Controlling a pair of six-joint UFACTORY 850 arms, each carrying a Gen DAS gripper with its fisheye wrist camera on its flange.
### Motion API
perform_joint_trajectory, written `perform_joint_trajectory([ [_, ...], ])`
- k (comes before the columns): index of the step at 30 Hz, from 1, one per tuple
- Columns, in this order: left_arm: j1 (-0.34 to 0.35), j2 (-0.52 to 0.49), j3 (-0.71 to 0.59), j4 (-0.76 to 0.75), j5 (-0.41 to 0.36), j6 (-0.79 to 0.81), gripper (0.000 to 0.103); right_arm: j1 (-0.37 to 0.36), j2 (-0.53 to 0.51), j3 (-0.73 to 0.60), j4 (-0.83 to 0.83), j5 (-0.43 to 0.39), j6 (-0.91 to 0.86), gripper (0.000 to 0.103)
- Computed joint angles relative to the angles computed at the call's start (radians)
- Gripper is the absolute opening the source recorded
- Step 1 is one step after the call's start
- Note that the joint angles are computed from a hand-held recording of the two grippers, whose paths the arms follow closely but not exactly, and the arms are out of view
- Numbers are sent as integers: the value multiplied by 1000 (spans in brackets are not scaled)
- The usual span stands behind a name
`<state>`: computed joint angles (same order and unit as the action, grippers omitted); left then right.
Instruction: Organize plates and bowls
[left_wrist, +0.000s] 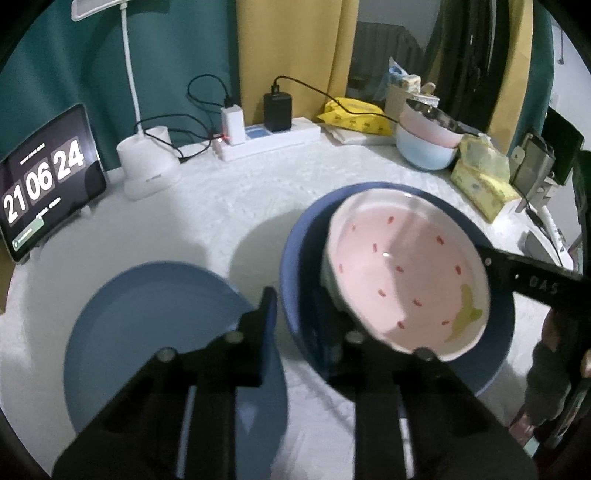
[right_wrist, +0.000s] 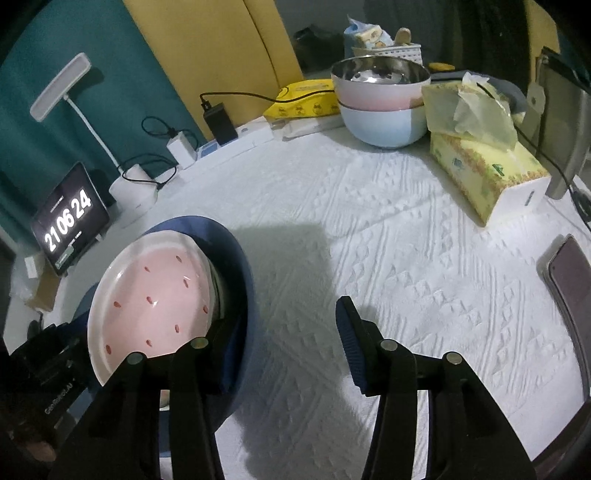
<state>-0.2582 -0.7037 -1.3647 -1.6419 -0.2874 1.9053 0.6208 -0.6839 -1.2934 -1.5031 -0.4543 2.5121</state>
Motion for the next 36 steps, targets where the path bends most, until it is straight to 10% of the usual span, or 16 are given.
perform_joint_trajectory([
  [8,2,13,31,-147,-24,91,13,25,-25,-31,-48,-29,42,10],
  [36,2,60,95,-165,-61,132,12,62,13,14,25,-84,79,10],
])
